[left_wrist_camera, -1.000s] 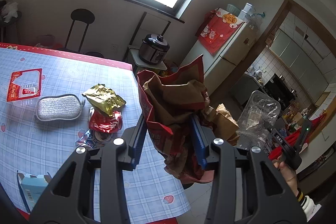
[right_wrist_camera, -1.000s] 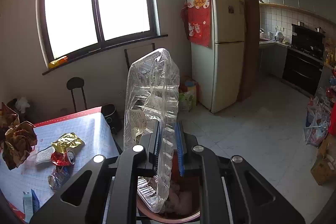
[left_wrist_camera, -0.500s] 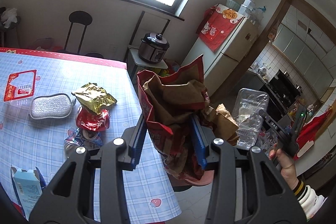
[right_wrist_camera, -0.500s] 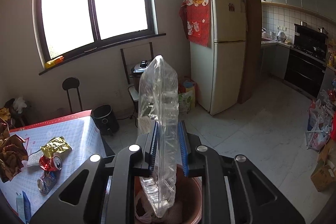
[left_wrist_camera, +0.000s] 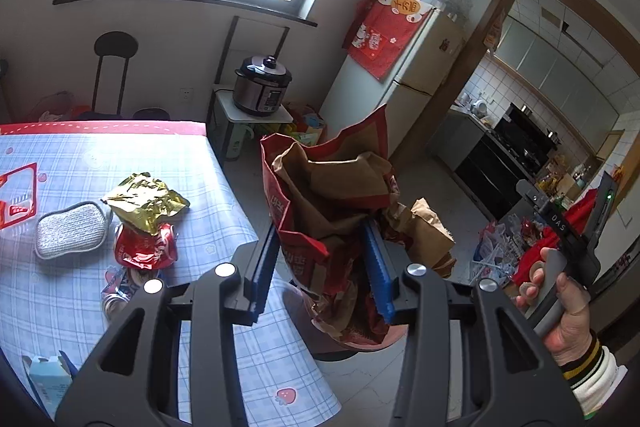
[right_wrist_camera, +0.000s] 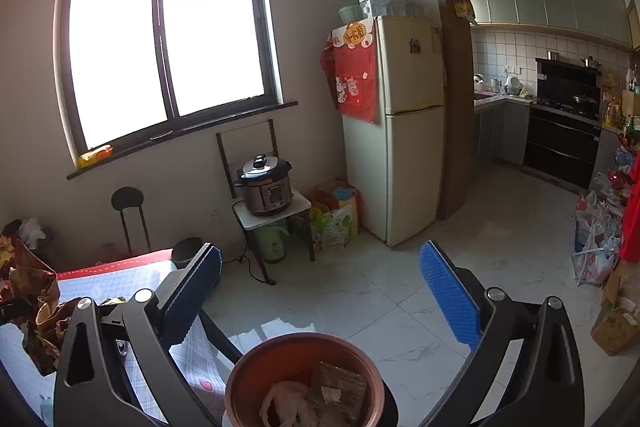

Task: Collect trash
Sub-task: 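Lower the clear container into the brown bucket and open the right gripper, then drop the snack wrappers into the brown bucket with the left gripper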

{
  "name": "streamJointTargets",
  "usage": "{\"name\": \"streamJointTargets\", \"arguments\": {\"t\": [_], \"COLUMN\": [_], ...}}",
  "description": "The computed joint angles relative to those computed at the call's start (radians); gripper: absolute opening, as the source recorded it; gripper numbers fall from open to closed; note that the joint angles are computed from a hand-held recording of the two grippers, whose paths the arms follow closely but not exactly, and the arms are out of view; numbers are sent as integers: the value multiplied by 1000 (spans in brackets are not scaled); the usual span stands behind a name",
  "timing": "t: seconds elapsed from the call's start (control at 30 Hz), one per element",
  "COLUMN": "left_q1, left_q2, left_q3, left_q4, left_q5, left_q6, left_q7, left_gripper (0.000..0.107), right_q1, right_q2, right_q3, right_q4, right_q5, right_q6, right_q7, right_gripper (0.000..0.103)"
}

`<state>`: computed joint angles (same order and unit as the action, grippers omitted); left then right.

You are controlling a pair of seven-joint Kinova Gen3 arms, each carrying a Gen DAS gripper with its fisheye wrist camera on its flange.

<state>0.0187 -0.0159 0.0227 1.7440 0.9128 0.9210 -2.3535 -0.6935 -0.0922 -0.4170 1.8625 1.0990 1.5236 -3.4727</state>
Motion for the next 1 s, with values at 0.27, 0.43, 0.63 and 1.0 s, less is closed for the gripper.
{"name": "streamJointTargets", "arguments": {"t": [0.27,0.43,0.63,1.0], "left_q1": [124,212,267,162], "left_q2": [101,191,236,88], "left_q3": [117,191,244,165], "left_q4": [-86,-153,-177,-80], "left_q5": [-76,-140,-193,-179], "left_q6": [-88,-166,-270,-231], "left_q7": [7,38,65,28], "left_gripper": [44,45,91,97], "right_q1": [-27,-31,-31,-75], "right_q2": [-46,-68,-79,-21], "right_q3": [-62,-84,-114,-115], "right_q4": [26,48,54,4], "right_q5": [-110,-173,-202,-150], "right_q6": [139,181,234,224], "right_q7": [-78,-94,-97,-129], "right_gripper": [98,98,98,98]}}
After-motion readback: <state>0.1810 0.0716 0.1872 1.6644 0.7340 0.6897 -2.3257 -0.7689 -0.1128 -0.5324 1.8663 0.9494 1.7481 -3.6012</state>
